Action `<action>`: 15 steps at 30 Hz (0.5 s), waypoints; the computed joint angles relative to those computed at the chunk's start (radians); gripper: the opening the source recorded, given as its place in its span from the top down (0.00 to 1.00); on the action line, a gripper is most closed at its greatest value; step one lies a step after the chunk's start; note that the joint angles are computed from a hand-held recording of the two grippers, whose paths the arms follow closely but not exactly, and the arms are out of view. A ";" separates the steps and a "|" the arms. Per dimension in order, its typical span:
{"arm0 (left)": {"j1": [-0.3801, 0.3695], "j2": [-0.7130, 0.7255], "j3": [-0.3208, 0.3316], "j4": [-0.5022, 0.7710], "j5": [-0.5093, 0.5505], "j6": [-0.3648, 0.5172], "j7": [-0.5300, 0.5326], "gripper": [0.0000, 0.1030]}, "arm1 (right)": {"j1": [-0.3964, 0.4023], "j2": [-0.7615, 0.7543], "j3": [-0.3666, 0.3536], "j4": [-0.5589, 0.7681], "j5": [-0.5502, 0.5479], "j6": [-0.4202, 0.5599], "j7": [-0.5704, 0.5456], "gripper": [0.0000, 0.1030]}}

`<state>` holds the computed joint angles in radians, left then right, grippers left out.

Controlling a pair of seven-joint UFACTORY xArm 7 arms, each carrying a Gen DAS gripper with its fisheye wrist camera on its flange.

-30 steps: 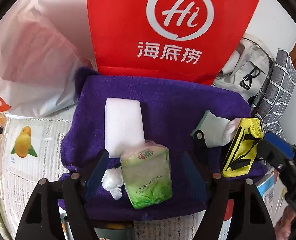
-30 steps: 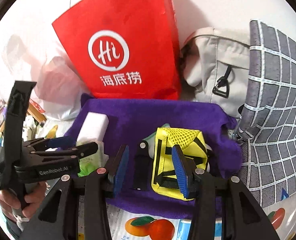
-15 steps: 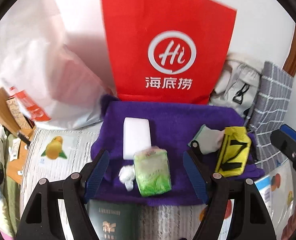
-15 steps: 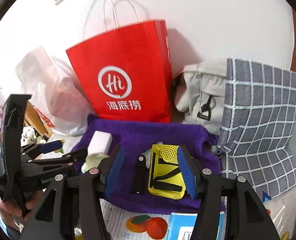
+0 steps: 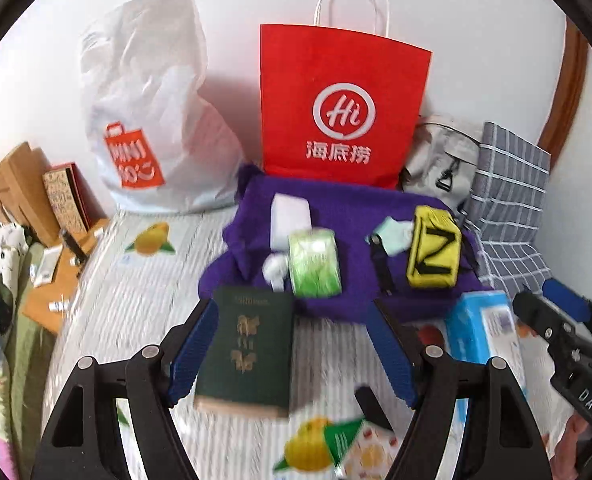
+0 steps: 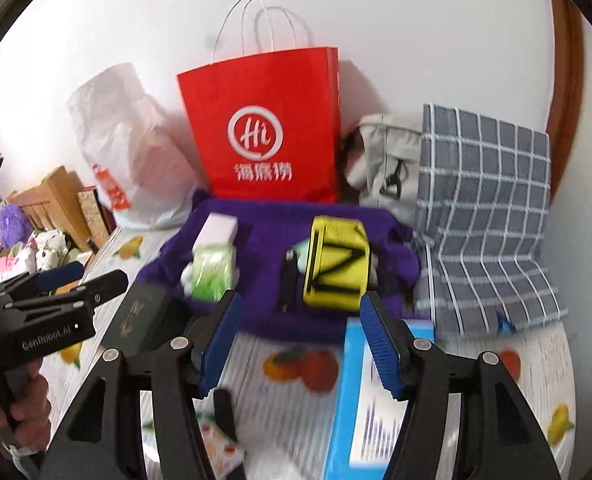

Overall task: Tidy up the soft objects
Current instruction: 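Withdraw both tools back over the sheet toward the orange-slice sachet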

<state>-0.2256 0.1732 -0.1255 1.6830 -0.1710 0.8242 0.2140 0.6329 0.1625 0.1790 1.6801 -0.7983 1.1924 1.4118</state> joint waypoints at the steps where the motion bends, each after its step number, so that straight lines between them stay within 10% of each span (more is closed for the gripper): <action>1: 0.006 -0.024 -0.003 -0.028 -0.022 0.004 0.015 0.28 | 0.011 -0.010 0.006 -0.011 -0.006 0.012 0.014 0.41; 15: 0.015 -0.318 0.044 -0.386 -0.156 -0.001 0.120 0.28 | 0.110 -0.075 0.122 -0.090 -0.066 0.167 0.193 0.41</action>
